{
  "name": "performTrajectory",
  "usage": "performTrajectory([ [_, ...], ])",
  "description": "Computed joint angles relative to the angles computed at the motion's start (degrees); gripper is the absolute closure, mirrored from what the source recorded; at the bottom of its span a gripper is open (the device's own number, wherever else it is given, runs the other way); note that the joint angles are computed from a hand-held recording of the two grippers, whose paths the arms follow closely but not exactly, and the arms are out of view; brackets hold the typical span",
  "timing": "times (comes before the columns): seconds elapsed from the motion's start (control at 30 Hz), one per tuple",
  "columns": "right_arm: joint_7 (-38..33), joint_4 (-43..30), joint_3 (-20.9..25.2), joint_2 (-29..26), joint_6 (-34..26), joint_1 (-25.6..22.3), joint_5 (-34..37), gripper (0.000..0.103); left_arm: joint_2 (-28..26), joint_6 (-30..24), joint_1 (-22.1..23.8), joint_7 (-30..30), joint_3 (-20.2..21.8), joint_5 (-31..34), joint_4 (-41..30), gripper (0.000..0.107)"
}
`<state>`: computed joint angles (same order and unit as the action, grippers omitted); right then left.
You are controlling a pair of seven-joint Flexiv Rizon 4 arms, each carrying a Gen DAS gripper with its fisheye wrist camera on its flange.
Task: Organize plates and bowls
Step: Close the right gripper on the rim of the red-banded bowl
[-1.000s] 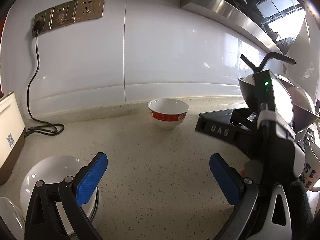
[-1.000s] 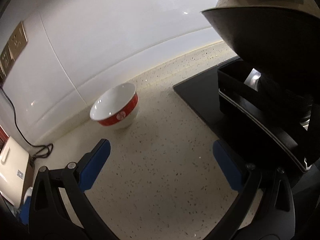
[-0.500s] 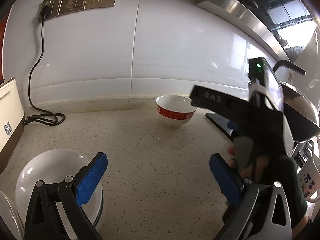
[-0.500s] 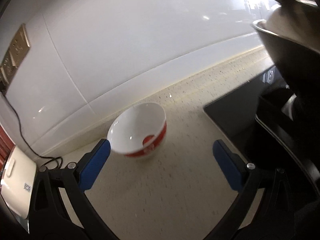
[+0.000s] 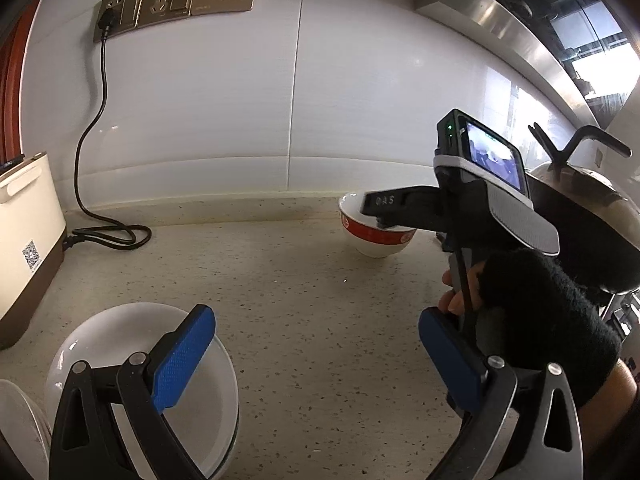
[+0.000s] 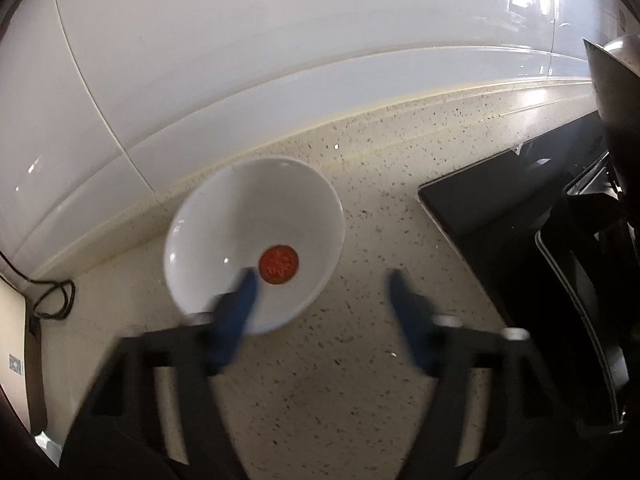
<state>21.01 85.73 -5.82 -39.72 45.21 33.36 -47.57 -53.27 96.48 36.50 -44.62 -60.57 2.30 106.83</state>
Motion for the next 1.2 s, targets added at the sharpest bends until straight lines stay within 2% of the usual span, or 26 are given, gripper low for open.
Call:
performTrajectory([
  [0.03, -1.5, -0.3, 0.7, 0.1, -1.5, 0.0, 1.1, 0.082, 0.0, 0.1, -0.1, 0.0, 0.1, 0.1, 0.0, 0.004],
  [0.17, -1.2, 3.2, 1.2, 2.4, -1.6, 1.1, -0.3, 0.088, -0.3, -0.2, 0.5, 0.5, -0.6, 0.3, 0.2, 0.004],
  [0.3, 2.6, 9.6, 1.7, 6.7, -0.1, 2.3, -5.2, 0.095, -1.2, -1.6, 1.8, 1.8, -2.4, 0.4, 0.7, 0.004],
  [0.4, 8.0, 15.1, 3.0, 10.6, 0.1, 3.0, -9.5, 0.095, -1.9, -3.0, 2.8, 2.6, -3.9, -0.2, 1.0, 0.004],
  [0.53, 13.1, 19.7, 5.3, 13.1, 1.4, 1.8, -13.4, 0.095, -3.6, -8.7, 5.9, 5.8, -8.2, -2.6, 2.0, 0.004],
  [0.6, 17.0, 22.0, 5.9, 14.4, 3.2, 1.2, -16.3, 0.095, -3.9, -6.8, 5.7, 7.5, -8.3, -2.5, 2.7, 0.004],
  [0.7, 21.6, 23.8, 6.7, 14.9, 3.7, 0.4, -18.8, 0.094, -4.4, -7.9, 6.2, 9.3, -9.1, -2.6, 3.0, 0.004],
  [0.8, 22.7, 23.1, 6.7, 14.0, 2.8, -0.8, -19.9, 0.09, -4.9, -8.4, 6.3, 10.5, -9.6, -3.5, 3.1, 0.004],
  [0.93, 20.2, 21.3, 6.9, 12.1, 3.1, -2.3, -16.5, 0.081, -3.5, -7.9, 5.3, 10.5, -8.0, -3.9, 3.3, 0.004],
  [1.07, 25.3, 21.8, 4.7, 10.6, 10.8, -3.8, -20.6, 0.076, -3.0, -7.2, 5.1, 11.2, -7.6, -3.8, 3.7, 0.004],
  [1.2, 31.9, 21.5, 2.3, 9.6, 18.4, -5.6, -28.1, 0.076, -2.9, -7.0, 5.2, 11.2, -7.3, -3.8, 3.9, 0.004],
])
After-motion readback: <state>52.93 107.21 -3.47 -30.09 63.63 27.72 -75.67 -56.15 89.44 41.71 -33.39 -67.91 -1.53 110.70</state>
